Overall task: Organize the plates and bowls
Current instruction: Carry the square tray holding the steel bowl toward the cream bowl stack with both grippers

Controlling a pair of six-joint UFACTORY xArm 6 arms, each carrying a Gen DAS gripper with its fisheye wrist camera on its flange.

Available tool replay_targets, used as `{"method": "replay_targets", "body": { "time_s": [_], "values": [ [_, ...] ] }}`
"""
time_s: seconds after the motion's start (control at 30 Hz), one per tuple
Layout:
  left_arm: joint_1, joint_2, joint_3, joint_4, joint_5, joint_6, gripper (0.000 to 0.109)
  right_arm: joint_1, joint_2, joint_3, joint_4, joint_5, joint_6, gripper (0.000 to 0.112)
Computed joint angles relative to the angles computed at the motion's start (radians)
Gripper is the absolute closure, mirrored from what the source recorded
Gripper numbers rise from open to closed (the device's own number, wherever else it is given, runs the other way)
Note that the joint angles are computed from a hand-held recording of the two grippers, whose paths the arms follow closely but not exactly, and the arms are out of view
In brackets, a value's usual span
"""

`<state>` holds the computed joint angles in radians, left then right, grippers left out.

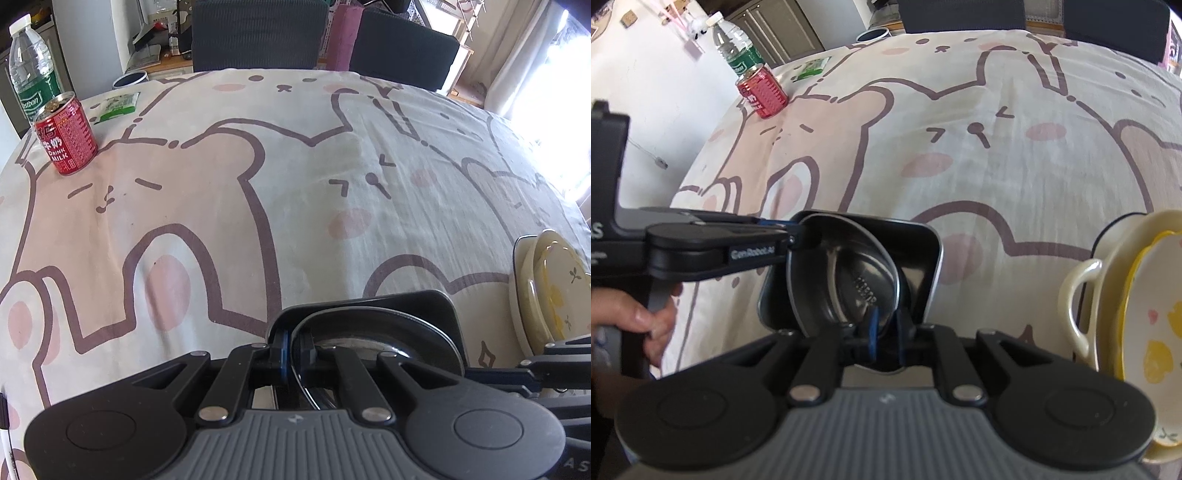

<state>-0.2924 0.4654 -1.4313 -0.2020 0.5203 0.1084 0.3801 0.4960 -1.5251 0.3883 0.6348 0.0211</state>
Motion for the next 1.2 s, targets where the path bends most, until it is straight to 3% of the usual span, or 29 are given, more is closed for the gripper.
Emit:
{"method": "replay_targets", "body": {
  "time_s": [0.23,0.47,0.67,0.83,1.0,1.07,1.2],
  "values": [
    [-0.001,0.006,-0.008,0.01,0.002,-0.002,0.103,-0.003,-0.005,0.001,0.016,0.014,-0.015,0.094],
    [-0.001,0.008,-0.011,0.007,0.003,-0.001,0.103,-0.022,-0.054,0.055,0.137,-0.049,-0.072,0.094],
    [0.002,0.011,-0.018,-0.024,0.01,0.023,0.101,-0.036,-0.041,0.045,0.077,-0.06,0.018,0.094],
    [0.004,-0.015,0.0,-0.112,0.003,0.076,0.084,-0.039,-0.017,0.019,0.007,-0.046,0.068,0.094],
    [-0.007,-0.07,0.06,-0.164,-0.086,0.135,0.083,-0.038,-0.002,0.003,-0.005,-0.028,0.066,0.094],
    [-0.004,-0.085,0.067,-0.191,-0.078,0.154,0.083,-0.037,0.005,-0.006,-0.006,-0.02,0.057,0.094],
    [0.009,-0.098,0.08,-0.126,-0.047,0.106,0.083,-0.035,0.019,-0.024,-0.029,-0.001,0.066,0.095]
  ]
}}
